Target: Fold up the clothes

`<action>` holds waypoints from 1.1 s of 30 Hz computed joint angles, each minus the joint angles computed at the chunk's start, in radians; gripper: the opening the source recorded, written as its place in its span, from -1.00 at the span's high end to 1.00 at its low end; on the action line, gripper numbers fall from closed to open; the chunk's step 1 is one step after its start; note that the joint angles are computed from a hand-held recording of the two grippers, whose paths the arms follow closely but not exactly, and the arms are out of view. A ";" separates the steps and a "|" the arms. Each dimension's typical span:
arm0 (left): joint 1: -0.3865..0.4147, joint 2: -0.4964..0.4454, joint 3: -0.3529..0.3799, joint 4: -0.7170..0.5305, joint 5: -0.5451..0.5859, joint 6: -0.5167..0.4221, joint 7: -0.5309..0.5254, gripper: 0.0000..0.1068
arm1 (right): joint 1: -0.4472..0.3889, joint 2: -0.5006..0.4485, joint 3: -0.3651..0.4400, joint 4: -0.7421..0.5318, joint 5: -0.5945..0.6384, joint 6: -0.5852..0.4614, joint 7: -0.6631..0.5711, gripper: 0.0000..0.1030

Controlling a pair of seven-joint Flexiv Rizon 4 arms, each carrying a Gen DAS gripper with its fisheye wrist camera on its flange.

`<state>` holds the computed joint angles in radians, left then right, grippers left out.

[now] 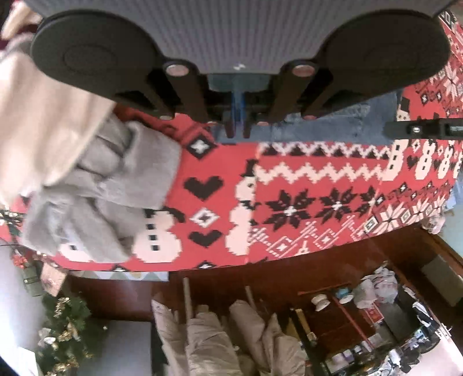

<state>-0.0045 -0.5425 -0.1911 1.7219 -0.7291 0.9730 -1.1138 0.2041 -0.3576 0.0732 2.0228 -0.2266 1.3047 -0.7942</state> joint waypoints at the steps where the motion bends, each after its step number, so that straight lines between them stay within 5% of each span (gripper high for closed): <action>1: 0.001 0.001 0.006 0.008 0.009 0.003 0.007 0.95 | -0.006 -0.012 0.010 -0.016 0.009 -0.018 -0.012 0.93; 8: 0.025 0.024 0.021 0.050 0.000 -0.017 0.017 0.95 | 0.021 0.001 -0.048 0.053 -0.039 -0.042 0.064 0.92; 17: 0.016 0.072 -0.011 0.066 -0.071 -0.052 0.082 0.94 | 0.012 0.087 0.011 0.089 -0.058 0.030 0.100 0.90; 23: -0.022 0.058 0.019 0.082 -0.028 -0.057 0.105 0.95 | 0.054 0.025 0.037 0.015 -0.031 -0.053 0.056 0.91; 27: 0.019 0.065 0.001 0.112 -0.104 -0.083 0.170 0.94 | 0.058 0.046 0.006 0.064 -0.045 -0.056 0.103 1.00; 31: 0.005 0.074 0.034 0.087 -0.046 -0.110 0.155 0.96 | 0.050 0.075 -0.012 0.104 -0.062 -0.070 0.160 1.00; 33: 0.010 0.083 0.031 0.083 -0.057 -0.117 0.159 0.93 | 0.059 0.094 -0.027 0.110 -0.103 -0.086 0.209 0.84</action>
